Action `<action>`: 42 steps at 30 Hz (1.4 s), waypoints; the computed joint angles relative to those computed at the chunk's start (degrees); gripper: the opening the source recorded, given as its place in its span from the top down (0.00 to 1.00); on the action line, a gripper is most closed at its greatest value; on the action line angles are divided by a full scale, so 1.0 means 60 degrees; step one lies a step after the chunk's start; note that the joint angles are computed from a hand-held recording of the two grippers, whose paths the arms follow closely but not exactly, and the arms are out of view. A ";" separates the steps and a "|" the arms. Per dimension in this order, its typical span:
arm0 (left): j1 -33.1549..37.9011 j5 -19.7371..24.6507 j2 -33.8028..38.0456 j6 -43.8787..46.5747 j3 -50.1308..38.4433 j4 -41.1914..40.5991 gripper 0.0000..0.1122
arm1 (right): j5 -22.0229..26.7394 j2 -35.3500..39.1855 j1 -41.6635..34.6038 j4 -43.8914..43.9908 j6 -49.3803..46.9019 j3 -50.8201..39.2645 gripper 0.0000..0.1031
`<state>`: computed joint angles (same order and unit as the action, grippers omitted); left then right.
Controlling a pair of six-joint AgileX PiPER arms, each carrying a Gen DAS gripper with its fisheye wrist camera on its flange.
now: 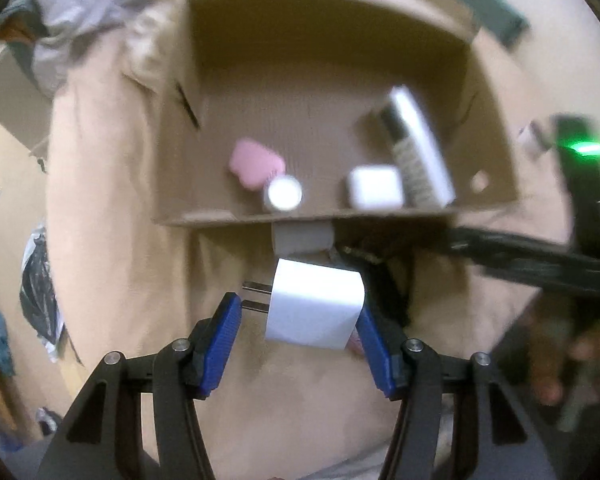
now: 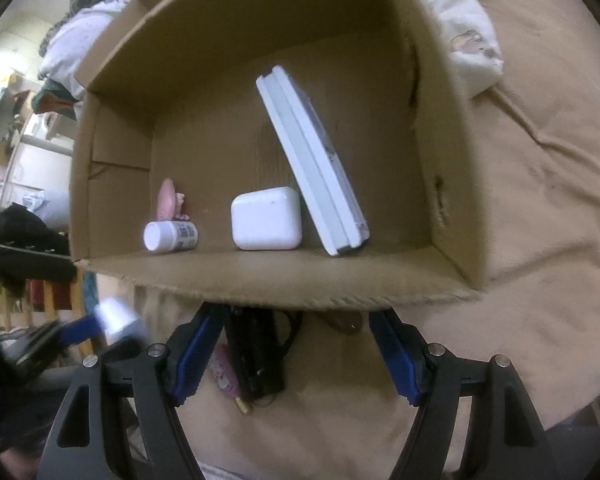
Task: Organize rigid objects
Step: 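Grasp the white charger plug with the left tool while the right tool grasps the pink massager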
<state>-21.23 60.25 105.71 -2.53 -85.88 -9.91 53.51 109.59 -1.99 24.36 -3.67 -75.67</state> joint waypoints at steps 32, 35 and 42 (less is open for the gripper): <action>0.1205 0.0798 0.2432 -0.1142 -0.1482 0.0064 0.18 | -0.0414 0.0548 0.1113 -0.1750 0.1964 -0.0166 0.00; 0.0667 0.0880 0.2883 -0.1110 -0.1776 0.0695 0.18 | -0.0310 -0.0068 0.0526 -0.0800 0.1144 0.0396 0.00; 0.0182 0.0869 0.3286 -0.1335 -0.1965 0.1531 0.38 | -0.0119 -0.1243 -0.0171 0.0718 0.0041 0.1346 0.00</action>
